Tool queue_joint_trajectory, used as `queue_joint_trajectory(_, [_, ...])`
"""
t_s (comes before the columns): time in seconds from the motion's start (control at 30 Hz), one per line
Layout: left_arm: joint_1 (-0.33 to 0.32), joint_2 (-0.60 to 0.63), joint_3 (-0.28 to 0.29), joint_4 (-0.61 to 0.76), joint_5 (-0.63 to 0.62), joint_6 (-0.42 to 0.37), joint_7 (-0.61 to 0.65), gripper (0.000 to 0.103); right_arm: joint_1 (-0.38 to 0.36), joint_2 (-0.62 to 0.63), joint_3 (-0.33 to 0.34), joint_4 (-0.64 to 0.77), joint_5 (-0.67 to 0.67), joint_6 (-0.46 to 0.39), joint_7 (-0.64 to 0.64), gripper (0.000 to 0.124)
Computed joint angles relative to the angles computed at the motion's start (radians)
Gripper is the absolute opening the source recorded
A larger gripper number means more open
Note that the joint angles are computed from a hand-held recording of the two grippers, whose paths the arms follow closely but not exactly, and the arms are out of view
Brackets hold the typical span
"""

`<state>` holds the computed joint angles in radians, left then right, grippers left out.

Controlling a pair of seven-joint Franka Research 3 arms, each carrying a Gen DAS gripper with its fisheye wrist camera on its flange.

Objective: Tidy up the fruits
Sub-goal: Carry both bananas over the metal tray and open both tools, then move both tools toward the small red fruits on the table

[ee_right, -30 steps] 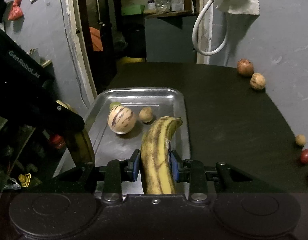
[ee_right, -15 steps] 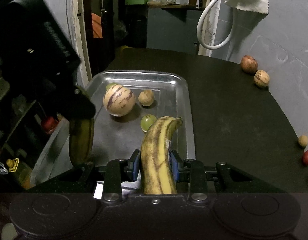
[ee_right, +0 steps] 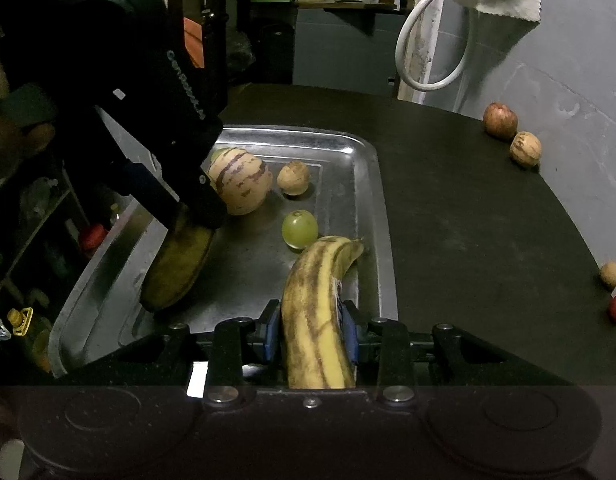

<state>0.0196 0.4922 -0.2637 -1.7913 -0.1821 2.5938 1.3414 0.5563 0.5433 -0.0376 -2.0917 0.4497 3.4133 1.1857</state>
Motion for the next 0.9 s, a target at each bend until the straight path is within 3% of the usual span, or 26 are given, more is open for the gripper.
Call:
queue_joint_trajectory(0.17, [-0.010,-0.009,0.011,-0.014,0.019,0.017,-0.028,0.036,0.027,-0.008,-0.019,-0.014,0.019,0.022,-0.014,0.043])
queue_joint_trajectory(0.37, [-0.001,-0.063,0.003,-0.087,0.011,0.080,-0.040,0.056,0.047,-0.064,-0.020,-0.074,0.074,0.071,-0.039,0.062])
queue_joint_trajectory(0.43, [0.000,-0.094,0.000,-0.126,0.007,0.113,-0.037,0.074,0.050,-0.096,-0.012,-0.104,0.100,0.098,-0.049,0.068])
queue_joint_trajectory(0.47, [0.000,-0.113,-0.001,-0.148,0.007,0.131,-0.034,0.076,0.052,-0.112,-0.009,-0.118,0.117,0.108,-0.057,0.072])
queue_joint_trajectory(0.67, [0.033,-0.227,-0.042,-0.274,-0.090,0.214,0.069,0.091,0.062,-0.232,0.018,-0.216,0.252,0.160,-0.125,0.092])
queue_joint_trajectory(0.9, [-0.009,-0.368,-0.017,-0.408,-0.165,0.279,0.170,0.102,0.058,-0.419,0.067,-0.337,0.487,0.192,-0.277,0.102])
